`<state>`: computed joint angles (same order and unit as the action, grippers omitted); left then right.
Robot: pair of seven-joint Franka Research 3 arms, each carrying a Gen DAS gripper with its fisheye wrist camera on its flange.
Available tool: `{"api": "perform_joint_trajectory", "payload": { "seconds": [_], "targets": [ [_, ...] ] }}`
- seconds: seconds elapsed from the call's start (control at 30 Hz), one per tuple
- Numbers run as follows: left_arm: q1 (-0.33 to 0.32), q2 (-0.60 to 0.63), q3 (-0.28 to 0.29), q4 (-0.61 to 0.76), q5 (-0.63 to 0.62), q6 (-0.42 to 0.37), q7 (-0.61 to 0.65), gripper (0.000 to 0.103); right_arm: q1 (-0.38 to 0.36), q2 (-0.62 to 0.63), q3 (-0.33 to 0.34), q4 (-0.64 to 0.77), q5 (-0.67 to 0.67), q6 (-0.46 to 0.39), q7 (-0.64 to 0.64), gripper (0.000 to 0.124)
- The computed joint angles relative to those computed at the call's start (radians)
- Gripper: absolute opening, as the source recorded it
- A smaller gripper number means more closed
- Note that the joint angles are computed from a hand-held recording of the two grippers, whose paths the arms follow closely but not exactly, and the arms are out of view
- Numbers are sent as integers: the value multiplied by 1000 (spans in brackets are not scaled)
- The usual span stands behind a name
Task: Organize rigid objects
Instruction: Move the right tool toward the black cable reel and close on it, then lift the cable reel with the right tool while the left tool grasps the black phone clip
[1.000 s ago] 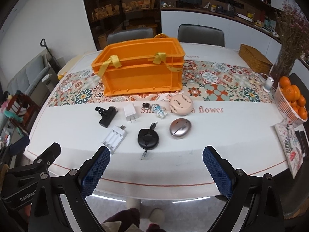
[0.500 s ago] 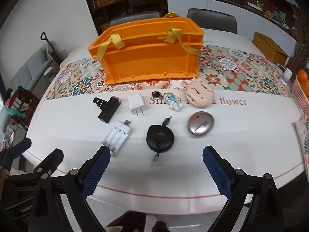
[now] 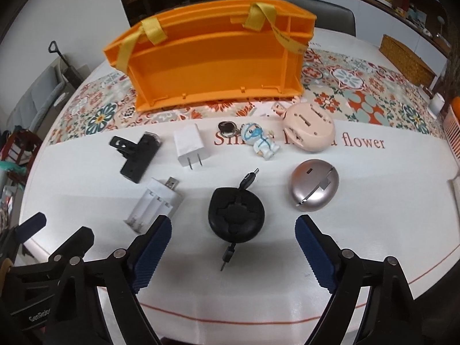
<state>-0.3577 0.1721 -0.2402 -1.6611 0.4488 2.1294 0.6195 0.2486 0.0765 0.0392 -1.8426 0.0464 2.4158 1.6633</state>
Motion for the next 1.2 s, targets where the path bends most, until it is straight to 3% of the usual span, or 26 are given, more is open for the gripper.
{"api": "perform_joint_trajectory", "payload": {
  "seconds": [0.9,1.2],
  "targets": [
    [3,86,16,41,-20,52,72,103,37,116,-23,45,-93,28,81,57],
    [4,101,22,50,-18,68,100,103,37,109,-23,29,-101,48,92,56]
  ]
}}
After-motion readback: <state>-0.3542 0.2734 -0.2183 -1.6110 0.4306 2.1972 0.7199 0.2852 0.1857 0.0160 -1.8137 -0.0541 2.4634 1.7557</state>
